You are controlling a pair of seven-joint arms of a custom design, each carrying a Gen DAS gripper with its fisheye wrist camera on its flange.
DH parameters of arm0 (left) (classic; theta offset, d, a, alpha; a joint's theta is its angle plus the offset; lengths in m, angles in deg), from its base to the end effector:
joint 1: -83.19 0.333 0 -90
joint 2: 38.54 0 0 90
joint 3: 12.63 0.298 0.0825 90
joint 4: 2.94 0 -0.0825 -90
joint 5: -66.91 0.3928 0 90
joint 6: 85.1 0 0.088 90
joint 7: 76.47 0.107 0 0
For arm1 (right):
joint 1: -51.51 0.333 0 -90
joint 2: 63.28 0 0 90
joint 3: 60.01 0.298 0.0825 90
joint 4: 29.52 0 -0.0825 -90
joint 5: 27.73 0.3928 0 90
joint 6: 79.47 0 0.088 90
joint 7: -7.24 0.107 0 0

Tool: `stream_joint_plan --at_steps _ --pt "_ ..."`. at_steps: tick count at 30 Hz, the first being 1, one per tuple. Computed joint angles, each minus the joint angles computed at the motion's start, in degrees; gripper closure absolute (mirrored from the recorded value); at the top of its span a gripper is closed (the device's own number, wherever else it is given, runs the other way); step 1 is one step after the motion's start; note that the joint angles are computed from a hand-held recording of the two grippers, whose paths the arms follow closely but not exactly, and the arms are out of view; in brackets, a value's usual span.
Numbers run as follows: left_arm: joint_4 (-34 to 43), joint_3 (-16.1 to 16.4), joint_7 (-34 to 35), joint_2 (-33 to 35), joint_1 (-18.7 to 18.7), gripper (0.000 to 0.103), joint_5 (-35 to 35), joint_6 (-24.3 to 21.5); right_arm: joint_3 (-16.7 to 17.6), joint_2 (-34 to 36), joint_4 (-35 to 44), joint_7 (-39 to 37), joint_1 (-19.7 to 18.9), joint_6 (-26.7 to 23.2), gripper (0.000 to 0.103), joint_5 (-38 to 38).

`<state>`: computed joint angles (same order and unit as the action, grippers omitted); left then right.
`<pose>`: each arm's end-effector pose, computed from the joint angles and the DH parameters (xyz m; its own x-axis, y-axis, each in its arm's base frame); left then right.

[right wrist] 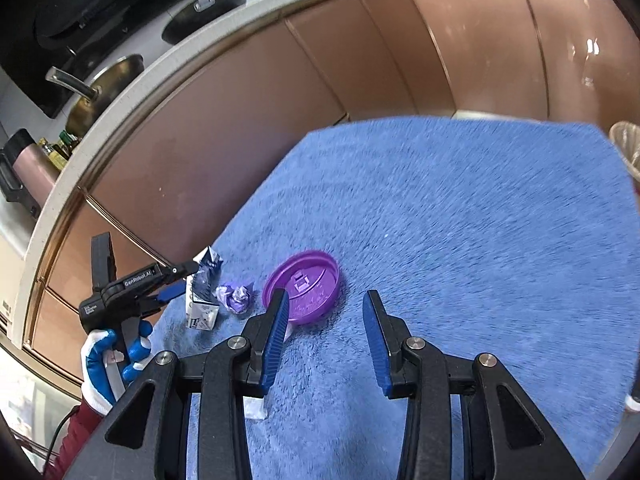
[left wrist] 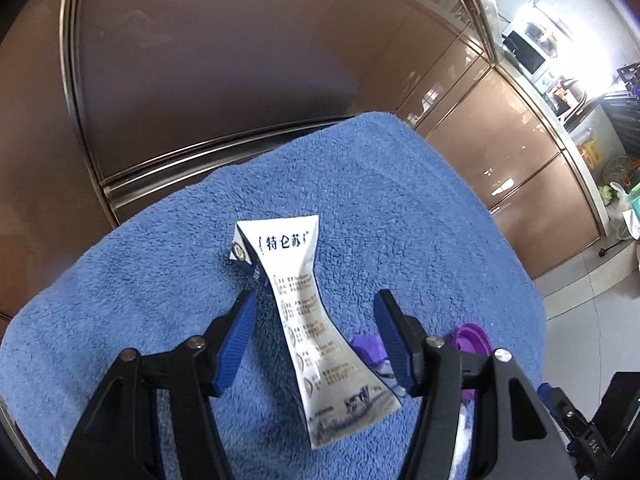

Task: Collect trash
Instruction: 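Grasp the white milk carton with the left tool while the right tool grasps the purple lid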

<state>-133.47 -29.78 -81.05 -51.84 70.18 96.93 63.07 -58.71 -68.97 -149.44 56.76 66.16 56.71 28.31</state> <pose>0.4504 -0.2793 0.4807 0.5269 -0.7425 0.4137 -0.5759 -0.6698 -0.4687 0.5438 0.1649 0.4896 0.4722 -0.7123 -0.5194 -0.8203 -0.1394 -0.5546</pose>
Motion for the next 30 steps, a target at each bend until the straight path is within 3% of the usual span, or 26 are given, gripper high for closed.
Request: stream_joint_plan --at_steps 4,9,20,30 --pt "-0.6 0.7 1.4 0.6 -0.4 0.062 -2.0 0.4 0.7 4.6 3.0 1.4 0.2 -1.7 0.065 0.3" --pt "-2.1 0.9 0.8 0.4 0.1 0.068 -2.7 3.9 1.8 9.6 7.3 3.5 -0.7 -5.7 0.065 1.7" --pt "-3.8 1.5 2.4 -0.9 0.4 0.072 -5.8 5.9 4.5 17.0 13.8 9.5 -1.4 -8.2 0.064 0.7" --pt "-6.7 0.5 1.2 -3.5 2.0 0.078 -5.1 9.1 5.6 19.7 16.7 12.5 -1.9 -8.7 0.075 -0.2"
